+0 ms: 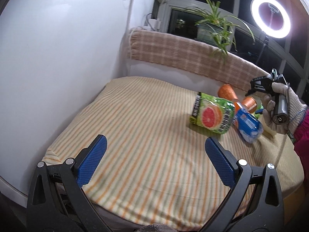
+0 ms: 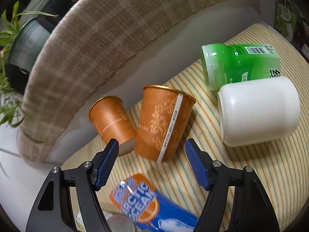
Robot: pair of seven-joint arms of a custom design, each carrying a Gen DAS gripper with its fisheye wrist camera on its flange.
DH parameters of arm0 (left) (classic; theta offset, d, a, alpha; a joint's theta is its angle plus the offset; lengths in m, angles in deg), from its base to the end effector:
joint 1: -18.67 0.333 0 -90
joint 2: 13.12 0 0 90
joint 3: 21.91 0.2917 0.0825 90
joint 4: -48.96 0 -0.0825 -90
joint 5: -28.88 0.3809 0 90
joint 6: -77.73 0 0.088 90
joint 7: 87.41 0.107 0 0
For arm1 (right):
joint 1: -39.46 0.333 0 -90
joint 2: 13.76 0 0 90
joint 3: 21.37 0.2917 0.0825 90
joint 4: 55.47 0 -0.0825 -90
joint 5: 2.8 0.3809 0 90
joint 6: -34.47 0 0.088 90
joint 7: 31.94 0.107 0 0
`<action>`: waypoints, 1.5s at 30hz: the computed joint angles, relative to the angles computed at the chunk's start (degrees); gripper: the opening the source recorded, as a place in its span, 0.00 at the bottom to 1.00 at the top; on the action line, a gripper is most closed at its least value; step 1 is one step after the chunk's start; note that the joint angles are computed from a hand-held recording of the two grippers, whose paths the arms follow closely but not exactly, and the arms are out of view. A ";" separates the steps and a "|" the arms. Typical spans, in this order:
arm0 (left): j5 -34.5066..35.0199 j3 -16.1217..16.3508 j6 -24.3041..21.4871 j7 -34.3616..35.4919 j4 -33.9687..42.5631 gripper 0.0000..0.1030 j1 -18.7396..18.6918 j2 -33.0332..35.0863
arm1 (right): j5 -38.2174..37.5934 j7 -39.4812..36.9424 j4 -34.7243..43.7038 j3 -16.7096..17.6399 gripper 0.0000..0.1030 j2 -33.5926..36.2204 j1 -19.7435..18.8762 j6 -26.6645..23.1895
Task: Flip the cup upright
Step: 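Move the right tool to the orange cup lying on its side and close on it, then lift the orange cup with the right tool and rotate it rim-up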
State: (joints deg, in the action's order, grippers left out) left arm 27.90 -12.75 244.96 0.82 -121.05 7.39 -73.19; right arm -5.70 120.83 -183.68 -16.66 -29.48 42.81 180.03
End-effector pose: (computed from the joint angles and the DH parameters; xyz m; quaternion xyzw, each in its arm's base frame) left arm 0.3140 -0.0108 0.5103 -0.6216 0.6191 -0.4033 0.2602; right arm 0.5106 0.0756 0.5245 -0.3073 0.9078 -0.0776 0.2748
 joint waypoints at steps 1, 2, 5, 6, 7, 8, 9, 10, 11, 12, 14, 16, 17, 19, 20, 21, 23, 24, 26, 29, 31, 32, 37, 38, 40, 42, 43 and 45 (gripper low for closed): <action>0.00 0.41 0.12 0.16 0.21 1.00 0.34 0.41 | -0.16 0.50 0.64 0.06 0.69 0.63 -0.18 -0.31; -0.02 0.65 0.25 0.27 0.39 1.00 0.62 0.77 | -0.35 1.06 1.32 0.09 0.69 1.24 -0.29 -0.83; -0.17 1.17 0.20 0.59 0.76 1.00 0.99 1.42 | -2.12 2.98 3.40 0.11 0.69 3.13 -0.53 -2.35; -0.25 1.21 0.18 0.67 0.77 1.00 1.08 1.42 | -2.77 3.54 4.10 0.02 0.69 3.83 -0.53 -2.86; -0.29 1.27 0.24 0.80 0.74 1.00 1.14 1.41 | -3.21 4.05 4.09 -0.17 0.69 3.91 -0.45 -3.09; -0.33 1.23 0.27 0.86 0.72 1.00 1.23 1.40 | -3.75 4.86 4.20 -0.28 0.69 4.32 -0.45 -3.06; -0.34 1.18 0.19 0.91 0.60 1.00 1.36 1.20 | -4.01 5.40 5.10 -0.49 0.69 5.29 -0.42 -3.36; -0.38 1.19 0.06 0.98 0.54 1.00 1.41 1.06 | -3.96 5.50 6.01 -0.78 0.69 6.36 -0.21 -3.46; -0.42 1.06 -0.02 0.94 0.52 1.00 1.50 1.01 | -3.57 5.30 6.49 -1.20 0.68 7.03 0.07 -3.50; -0.42 1.02 -0.12 0.97 0.50 1.00 1.61 0.99 | -3.36 5.22 5.67 -1.54 0.68 6.50 0.33 -3.26; -0.47 0.90 -0.39 0.97 0.53 1.00 1.77 0.91 | -1.98 3.93 6.29 -2.25 0.67 7.41 0.72 -3.31; -0.54 0.74 -0.61 0.84 0.56 1.00 2.00 0.83 | -1.20 3.41 6.17 -2.69 0.67 7.92 0.90 -2.92; -0.58 0.56 -0.63 0.67 0.58 1.00 2.14 0.82 | -0.88 2.96 6.08 -2.99 0.65 8.43 0.88 -2.40; -0.61 0.46 -0.82 0.50 0.68 1.00 2.28 0.76 | -0.05 2.00 6.05 -3.33 0.62 8.98 1.06 -1.96; -0.62 0.48 -0.84 0.50 0.73 1.00 2.25 0.76 | 0.49 1.39 5.83 -3.55 0.61 9.10 1.11 -1.55; -0.60 0.44 -0.77 0.51 0.71 1.00 2.26 0.69 | 0.63 1.20 5.70 -3.69 0.61 9.33 1.05 -0.96; -0.48 0.20 -0.81 0.47 0.68 1.00 2.32 0.46 | 0.86 0.65 5.29 -3.89 0.61 9.52 0.98 -0.10; -0.42 0.12 -0.80 0.44 0.63 1.00 2.33 0.30 | 0.68 1.08 4.99 -3.64 0.61 8.72 1.12 -0.59; -0.31 0.15 -0.83 0.53 0.45 1.00 2.34 -0.08 | 0.78 1.14 4.32 -3.41 0.61 7.27 1.18 -1.04; -0.22 -0.03 -0.87 0.32 0.45 1.00 2.45 -0.30 | 0.28 0.69 3.86 -3.15 0.60 6.07 0.83 -0.71; -0.14 -0.10 -0.81 0.24 0.42 1.00 2.48 -0.45 | -0.43 0.22 3.78 -2.84 0.60 5.35 0.59 -0.57; -0.10 -0.22 -0.82 0.14 0.39 1.00 2.49 -0.55 | -0.54 -0.38 3.76 -2.81 0.60 5.11 0.50 -0.13; 0.31 -0.87 -1.13 -0.23 0.05 1.00 2.33 -1.49 | 0.36 -3.14 2.90 -2.60 0.60 3.27 0.27 1.56; 0.40 -1.17 -1.31 -0.44 -0.13 1.00 2.39 -1.92 | 0.60 -3.92 2.61 -2.56 0.60 2.73 0.24 1.93; 0.62 -1.49 -1.47 -0.70 -0.16 1.00 2.35 -2.21 | 1.21 -5.83 1.59 -2.46 0.60 1.13 0.24 2.81; 0.80 -1.80 -1.57 -0.99 -0.13 1.00 2.26 -2.48 | 2.44 -7.96 -0.37 -2.32 0.60 -1.76 0.43 3.57; 0.90 -2.11 -1.51 -1.23 -0.17 1.00 2.15 -2.65 | 3.19 -9.40 -1.72 -2.24 0.60 -3.64 0.64 4.01; 1.13 -2.77 -1.48 -1.78 -0.25 1.00 1.87 -2.92 | 5.00 -12.78 -4.50 -2.31 0.60 -7.22 1.14 4.80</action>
